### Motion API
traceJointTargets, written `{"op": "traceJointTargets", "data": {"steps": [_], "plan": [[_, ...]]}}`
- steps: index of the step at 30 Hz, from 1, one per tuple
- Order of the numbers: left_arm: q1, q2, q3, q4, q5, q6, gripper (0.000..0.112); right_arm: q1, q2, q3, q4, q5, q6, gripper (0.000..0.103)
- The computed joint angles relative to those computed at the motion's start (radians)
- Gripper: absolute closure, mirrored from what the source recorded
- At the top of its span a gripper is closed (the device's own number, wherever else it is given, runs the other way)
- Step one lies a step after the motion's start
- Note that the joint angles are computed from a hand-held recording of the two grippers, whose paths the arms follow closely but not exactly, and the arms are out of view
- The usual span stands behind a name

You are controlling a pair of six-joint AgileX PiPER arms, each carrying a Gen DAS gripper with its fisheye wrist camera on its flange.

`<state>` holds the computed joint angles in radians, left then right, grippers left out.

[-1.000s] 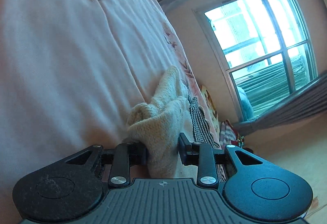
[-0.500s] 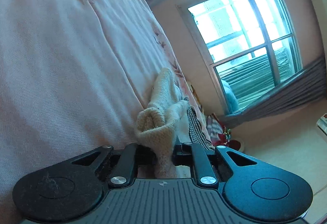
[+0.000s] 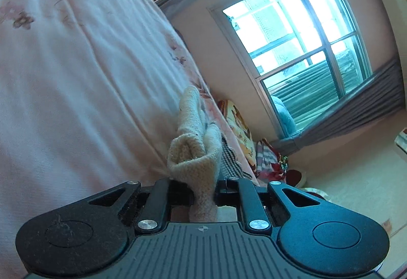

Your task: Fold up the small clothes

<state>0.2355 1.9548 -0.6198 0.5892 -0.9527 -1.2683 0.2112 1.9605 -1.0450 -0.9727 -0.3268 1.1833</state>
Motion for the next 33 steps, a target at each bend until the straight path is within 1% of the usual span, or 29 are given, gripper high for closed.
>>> {"op": "traceJointTargets", "data": {"steps": [2, 3, 4, 5, 6, 8, 9, 12, 13, 14, 17, 18, 19, 20, 21, 22, 23, 24, 25, 26, 27, 28, 29, 30, 31, 32, 33], "plan": [[-0.021, -0.053, -0.029, 0.051, 0.042, -0.047, 0.099, -0.027, 0.006, -0.008, -0.094, -0.036, 0.093, 0.103], [-0.041, -0.087, -0.054, 0.093, 0.086, -0.074, 0.099, -0.043, 0.006, -0.014, -0.160, -0.054, 0.166, 0.103], [-0.065, -0.112, -0.081, 0.131, 0.123, -0.100, 0.099, -0.073, -0.001, -0.010, -0.223, -0.090, 0.246, 0.103], [-0.099, -0.132, -0.108, 0.150, 0.158, -0.113, 0.099, -0.114, -0.011, 0.003, -0.246, -0.136, 0.306, 0.103], [-0.137, -0.148, -0.134, 0.158, 0.191, -0.114, 0.098, -0.155, -0.025, 0.030, -0.232, -0.180, 0.326, 0.101], [-0.230, -0.157, -0.214, 0.212, 0.277, -0.148, 0.098, -0.261, -0.060, 0.096, -0.207, -0.278, 0.351, 0.094], [-0.277, -0.158, -0.248, 0.239, 0.314, -0.164, 0.098, -0.312, -0.075, 0.121, -0.210, -0.316, 0.364, 0.093], [-0.421, -0.119, -0.360, 0.317, 0.450, -0.191, 0.098, -0.481, -0.098, 0.152, -0.275, -0.419, 0.449, 0.088], [-0.487, -0.091, -0.400, 0.345, 0.510, -0.208, 0.098, -0.531, -0.101, 0.151, -0.303, -0.440, 0.476, 0.086], [-0.527, -0.059, -0.443, 0.413, 0.548, -0.265, 0.098, -0.577, -0.102, 0.146, -0.325, -0.459, 0.493, 0.085], [-0.645, 0.051, -0.572, 0.706, 0.663, -0.506, 0.098, -0.684, -0.088, 0.123, -0.400, -0.513, 0.548, 0.085], [-0.672, 0.056, -0.587, 0.760, 0.699, -0.546, 0.098, -0.708, -0.084, 0.119, -0.422, -0.530, 0.560, 0.085], [-0.692, 0.044, -0.585, 0.773, 0.733, -0.548, 0.096, -0.730, -0.081, 0.119, -0.439, -0.547, 0.561, 0.084], [-0.698, 0.032, -0.575, 0.747, 0.735, -0.518, 0.084, -0.745, -0.078, 0.122, -0.447, -0.562, 0.557, 0.082], [-0.691, 0.020, -0.560, 0.703, 0.704, -0.479, 0.061, -0.756, -0.070, 0.121, -0.450, -0.578, 0.552, 0.081], [-0.668, 0.007, -0.540, 0.665, 0.633, -0.444, 0.048, -0.765, -0.063, 0.122, -0.450, -0.594, 0.549, 0.077], [-0.661, -0.015, -0.521, 0.667, 0.594, -0.437, 0.033, -0.771, -0.058, 0.125, -0.446, -0.609, 0.552, 0.072], [-0.665, -0.048, -0.506, 0.700, 0.595, -0.445, 0.031, -0.777, -0.046, 0.124, -0.445, -0.633, 0.561, 0.071], [-0.677, -0.094, -0.493, 0.745, 0.636, -0.454, 0.031, -0.784, -0.035, 0.119, -0.454, -0.660, 0.577, 0.070], [-0.685, -0.137, -0.469, 0.751, 0.670, -0.445, 0.031, -0.788, -0.030, 0.111, -0.470, -0.677, 0.597, 0.068], [-0.663, -0.182, -0.439, 0.748, 0.669, -0.438, 0.031, -0.785, -0.031, 0.115, -0.482, -0.688, 0.609, 0.066], [-0.630, -0.221, -0.408, 0.715, 0.653, -0.416, 0.031, -0.785, -0.032, 0.114, -0.500, -0.708, 0.626, 0.060], [-0.593, -0.240, -0.395, 0.649, 0.648, -0.369, 0.031, -0.784, -0.029, 0.112, -0.516, -0.729, 0.639, 0.054], [-0.549, -0.260, -0.376, 0.622, 0.652, -0.358, 0.031, -0.781, -0.025, 0.104, -0.541, -0.755, 0.658, 0.051], [-0.521, -0.260, -0.377, 0.635, 0.670, -0.378, 0.031, -0.777, -0.025, 0.095, -0.569, -0.775, 0.681, 0.045], [-0.494, -0.253, -0.382, 0.689, 0.718, -0.434, 0.031, -0.764, -0.023, 0.083, -0.594, -0.781, 0.712, 0.036], [-0.476, -0.239, -0.396, 0.782, 0.760, -0.530, 0.031, -0.745, -0.018, 0.061, -0.623, -0.772, 0.756, 0.035]]}}
